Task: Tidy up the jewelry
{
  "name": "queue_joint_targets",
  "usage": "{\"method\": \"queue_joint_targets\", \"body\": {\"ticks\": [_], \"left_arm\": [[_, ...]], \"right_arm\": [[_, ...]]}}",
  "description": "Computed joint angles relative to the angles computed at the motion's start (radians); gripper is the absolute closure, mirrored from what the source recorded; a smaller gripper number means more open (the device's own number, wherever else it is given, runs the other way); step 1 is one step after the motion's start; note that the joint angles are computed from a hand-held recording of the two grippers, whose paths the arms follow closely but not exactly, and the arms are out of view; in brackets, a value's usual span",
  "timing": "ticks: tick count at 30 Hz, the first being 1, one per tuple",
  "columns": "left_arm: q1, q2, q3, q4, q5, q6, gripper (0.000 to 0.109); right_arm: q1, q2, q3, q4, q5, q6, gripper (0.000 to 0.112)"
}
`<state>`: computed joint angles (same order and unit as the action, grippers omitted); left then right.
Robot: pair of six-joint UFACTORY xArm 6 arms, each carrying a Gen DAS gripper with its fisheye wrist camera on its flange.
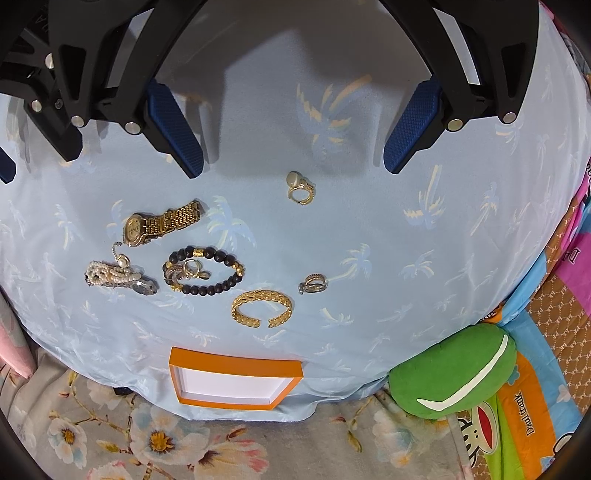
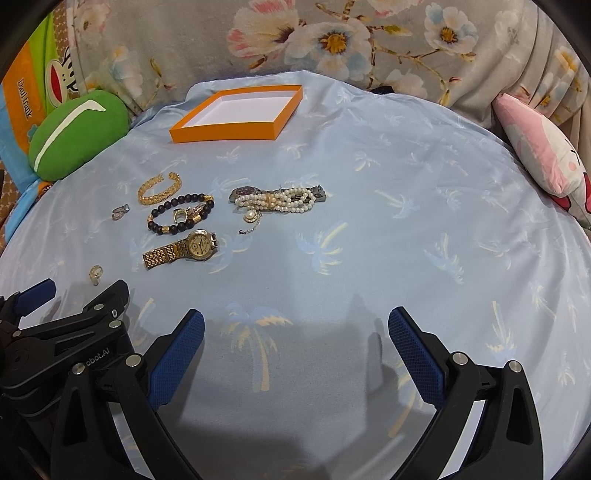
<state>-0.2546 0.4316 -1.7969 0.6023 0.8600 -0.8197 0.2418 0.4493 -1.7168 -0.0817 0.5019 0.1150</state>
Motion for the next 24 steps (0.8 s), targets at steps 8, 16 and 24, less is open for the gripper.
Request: {"method": "queue_joint_targets", "body": {"ticks": [8,16,24], "left_arm": [[0.001,-0.003,0.006,0.001,-0.004,-0.001,0.013],[0.001,-0.005,0.01,0.002,-0.007,-0.002,0.013],[0.002,-0.005,0.011,0.003,-0.007,-0.003,0.013]], "right_arm": [[0.0,0.004,-0.005,0.003,0.003,-0.002,0.014],[0.0,0.003,-0.004,0.003,0.002,-0.002,0.014],[0.0,0.003,-0.004,0.005,0.001,-0.003,0.014]]}}
